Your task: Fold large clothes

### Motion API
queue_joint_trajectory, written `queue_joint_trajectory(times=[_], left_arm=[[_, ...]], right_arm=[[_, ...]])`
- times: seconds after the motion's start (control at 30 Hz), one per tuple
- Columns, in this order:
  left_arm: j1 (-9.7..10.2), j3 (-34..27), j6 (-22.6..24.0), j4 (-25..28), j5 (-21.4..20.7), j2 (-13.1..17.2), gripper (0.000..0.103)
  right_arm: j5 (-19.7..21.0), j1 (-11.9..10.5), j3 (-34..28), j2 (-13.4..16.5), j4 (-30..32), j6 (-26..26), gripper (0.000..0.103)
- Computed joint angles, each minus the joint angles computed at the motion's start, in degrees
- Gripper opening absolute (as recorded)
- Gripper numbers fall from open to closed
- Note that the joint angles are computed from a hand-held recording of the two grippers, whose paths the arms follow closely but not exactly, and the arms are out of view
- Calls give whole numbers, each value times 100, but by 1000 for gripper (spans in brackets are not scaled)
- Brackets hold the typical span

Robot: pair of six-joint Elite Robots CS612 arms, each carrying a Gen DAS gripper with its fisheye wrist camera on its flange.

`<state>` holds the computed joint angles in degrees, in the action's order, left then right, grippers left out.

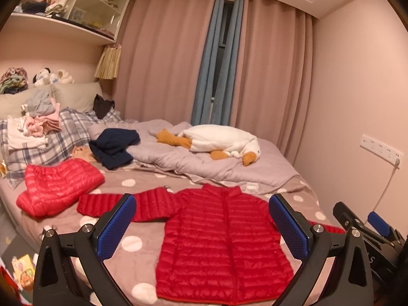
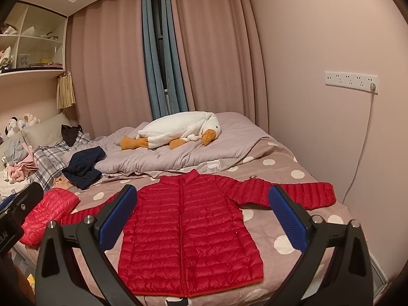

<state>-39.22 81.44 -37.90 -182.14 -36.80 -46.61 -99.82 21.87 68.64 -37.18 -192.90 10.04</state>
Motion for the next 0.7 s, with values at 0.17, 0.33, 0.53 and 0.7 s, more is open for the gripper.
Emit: queue_joint_trajectory(times=[0.17, 0.33, 0.53, 0.7], left_arm=[[4, -28, -35, 42, 13, 14, 103], [12, -2, -39, 45, 0, 1, 103], [17, 58, -94, 84, -60, -34, 103], [10, 52, -82, 91, -62, -29, 103]], right_arm=[[1, -8, -10, 1, 31, 0, 103], [18, -12, -22, 8, 62, -14, 103], [-9, -8, -27, 11, 64, -21, 103], [-24, -6, -31, 16, 90, -46, 103]])
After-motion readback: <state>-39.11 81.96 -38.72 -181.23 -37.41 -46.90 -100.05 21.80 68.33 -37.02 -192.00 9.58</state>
